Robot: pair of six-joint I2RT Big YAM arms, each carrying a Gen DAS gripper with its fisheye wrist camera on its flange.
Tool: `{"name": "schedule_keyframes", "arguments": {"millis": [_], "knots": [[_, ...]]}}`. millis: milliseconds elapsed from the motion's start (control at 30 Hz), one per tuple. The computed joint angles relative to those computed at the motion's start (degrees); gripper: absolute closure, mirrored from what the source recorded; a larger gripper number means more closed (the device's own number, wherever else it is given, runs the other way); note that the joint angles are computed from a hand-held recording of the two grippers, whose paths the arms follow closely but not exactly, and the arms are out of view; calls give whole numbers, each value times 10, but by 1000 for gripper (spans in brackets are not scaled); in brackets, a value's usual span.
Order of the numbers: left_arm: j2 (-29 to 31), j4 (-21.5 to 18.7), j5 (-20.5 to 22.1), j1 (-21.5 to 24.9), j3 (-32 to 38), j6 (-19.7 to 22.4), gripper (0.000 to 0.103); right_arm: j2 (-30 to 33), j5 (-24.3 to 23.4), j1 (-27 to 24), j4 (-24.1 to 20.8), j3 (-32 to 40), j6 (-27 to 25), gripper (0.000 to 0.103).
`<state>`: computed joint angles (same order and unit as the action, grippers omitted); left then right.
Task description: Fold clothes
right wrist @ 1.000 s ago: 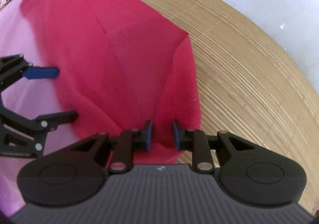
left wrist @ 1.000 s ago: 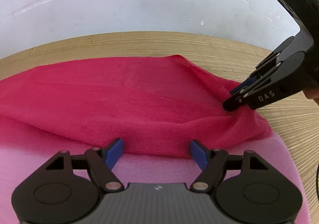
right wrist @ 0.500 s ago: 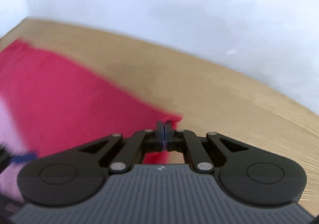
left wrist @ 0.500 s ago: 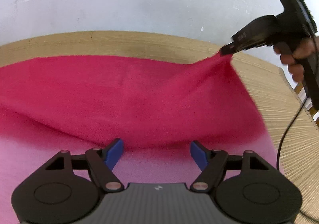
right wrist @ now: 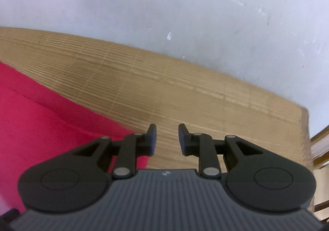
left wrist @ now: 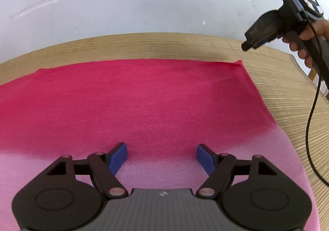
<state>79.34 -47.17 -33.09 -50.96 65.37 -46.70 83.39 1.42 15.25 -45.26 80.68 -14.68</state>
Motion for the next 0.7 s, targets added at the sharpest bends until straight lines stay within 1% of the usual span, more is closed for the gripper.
{"name": "schedule_keyframes", "arguments": {"millis": [33,100,133,200,233,333,400,433,467,500,533,567,600,633,700], "knots": [[0,0,0,-1,-1,-1,26,-2,-3,-3,10,-2,2,77],[-1,0,-1,-2,-2,-2,26,-2,-10,-10,16,-4,20,77],[-1,-1,-1,-2,-1,-4,26,5,-21,-14,-6,6,23,77],[0,-2,-2,-3,0,-5,25,33,-55,-24,-91,45,12,77],[0,-2,-3,-3,0,-5,25,38,-60,-25,-102,46,12,77],[0,-3,-5,-5,1,-8,25,44,-67,-28,-109,37,16,77],[-2,-8,-3,-4,1,-16,27,32,-81,-27,-77,15,26,76],[-7,-11,-2,-4,0,-25,28,31,-90,-25,-65,9,27,77],[-12,-13,-1,-5,-1,-33,28,27,-97,-21,-47,-1,29,86],[-19,-14,-3,-7,-3,-40,28,17,-86,-13,-22,-16,24,98],[-27,-19,-9,-10,-5,-47,28,3,-59,-3,10,-34,13,100],[-32,-27,-17,-14,-5,-49,28,-9,-43,3,37,-47,12,100],[-37,-36,-24,-17,-5,-52,28,-14,-34,5,58,-52,26,100],[-42,-45,-32,-21,-4,-55,28,-14,-22,5,69,-50,42,100],[-49,-69,-48,-29,-2,-57,28,-2,19,3,97,-41,62,100]]}}
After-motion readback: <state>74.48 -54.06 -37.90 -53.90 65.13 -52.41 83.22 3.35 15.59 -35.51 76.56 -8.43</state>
